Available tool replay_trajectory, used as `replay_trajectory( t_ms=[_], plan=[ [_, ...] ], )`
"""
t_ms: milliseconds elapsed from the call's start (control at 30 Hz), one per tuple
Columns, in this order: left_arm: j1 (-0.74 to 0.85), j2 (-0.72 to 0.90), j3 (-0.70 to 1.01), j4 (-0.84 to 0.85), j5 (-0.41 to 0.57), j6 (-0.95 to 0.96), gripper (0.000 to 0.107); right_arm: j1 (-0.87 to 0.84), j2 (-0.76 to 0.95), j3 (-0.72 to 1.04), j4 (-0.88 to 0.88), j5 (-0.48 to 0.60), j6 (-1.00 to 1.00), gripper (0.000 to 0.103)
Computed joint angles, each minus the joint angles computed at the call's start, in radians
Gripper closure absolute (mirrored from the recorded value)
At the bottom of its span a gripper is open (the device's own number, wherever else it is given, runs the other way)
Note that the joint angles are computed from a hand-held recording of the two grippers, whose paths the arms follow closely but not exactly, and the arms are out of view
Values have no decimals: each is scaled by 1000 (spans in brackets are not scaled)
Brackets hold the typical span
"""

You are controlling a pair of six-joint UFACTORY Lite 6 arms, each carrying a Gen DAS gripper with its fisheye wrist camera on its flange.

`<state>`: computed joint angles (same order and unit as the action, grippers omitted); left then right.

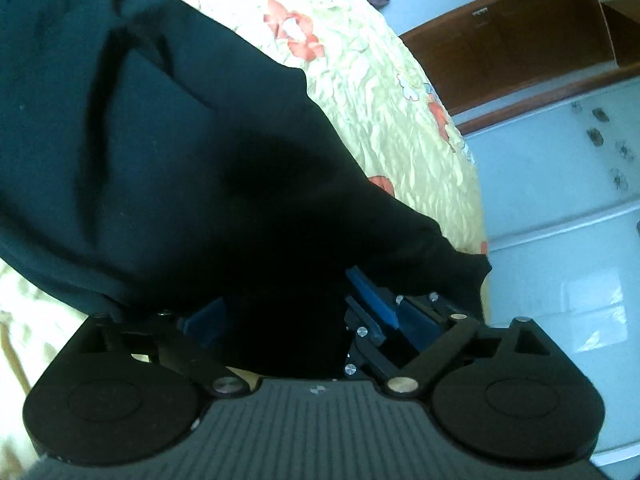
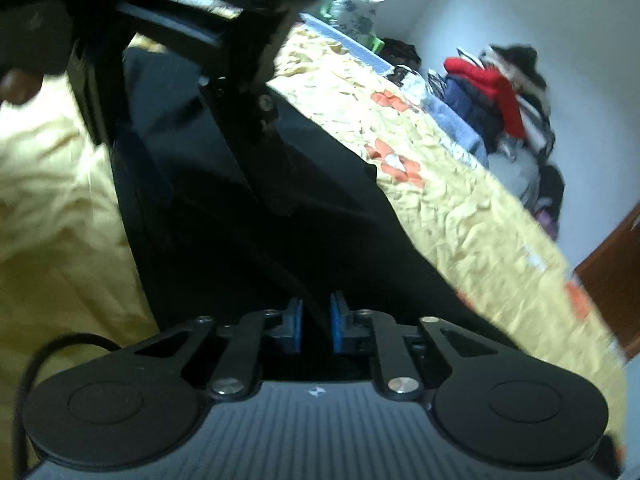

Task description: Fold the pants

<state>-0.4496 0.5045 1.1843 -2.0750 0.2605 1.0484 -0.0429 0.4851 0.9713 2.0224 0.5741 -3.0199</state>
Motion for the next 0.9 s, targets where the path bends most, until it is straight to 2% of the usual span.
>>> replay_trajectory(
  t_ms=[100, 200, 267, 333, 433, 533, 667, 733, 800, 867, 900],
  plan=[
    [15, 26, 24, 78, 19, -125, 12, -40, -24, -19, -83, 57, 128, 93],
    [23, 33, 21, 36, 52, -97, 15, -67, -68, -58, -129, 93, 174, 94],
    [26, 29, -4, -68, 91, 10, 29, -84, -109, -98, -167, 110, 187, 95],
    [37, 32, -23, -83, 149, 42, 73, -98, -152, -138, -207, 119, 202, 95],
    [38, 14, -71, -107, 200, 101, 92, -116, -189, -177, -270, 124, 232, 95],
    [22, -28, -121, -121, 195, 163, 100, -131, -214, -218, -319, 128, 256, 95],
    [3, -52, -156, -105, 173, 194, 101, -140, -204, -213, -402, 128, 333, 95],
    [13, -27, -136, -13, 178, 134, 95, -141, -182, -210, -397, 123, 338, 94],
    [16, -4, -105, 79, 180, 61, 91, -184, -180, -212, -410, 168, 351, 93],
    [14, -7, -89, 174, 183, 7, 77, -282, -193, -209, -470, 248, 403, 93],
    [9, -19, -90, 195, 178, 4, 64, -359, -189, -194, -494, 303, 445, 93]
  ],
)
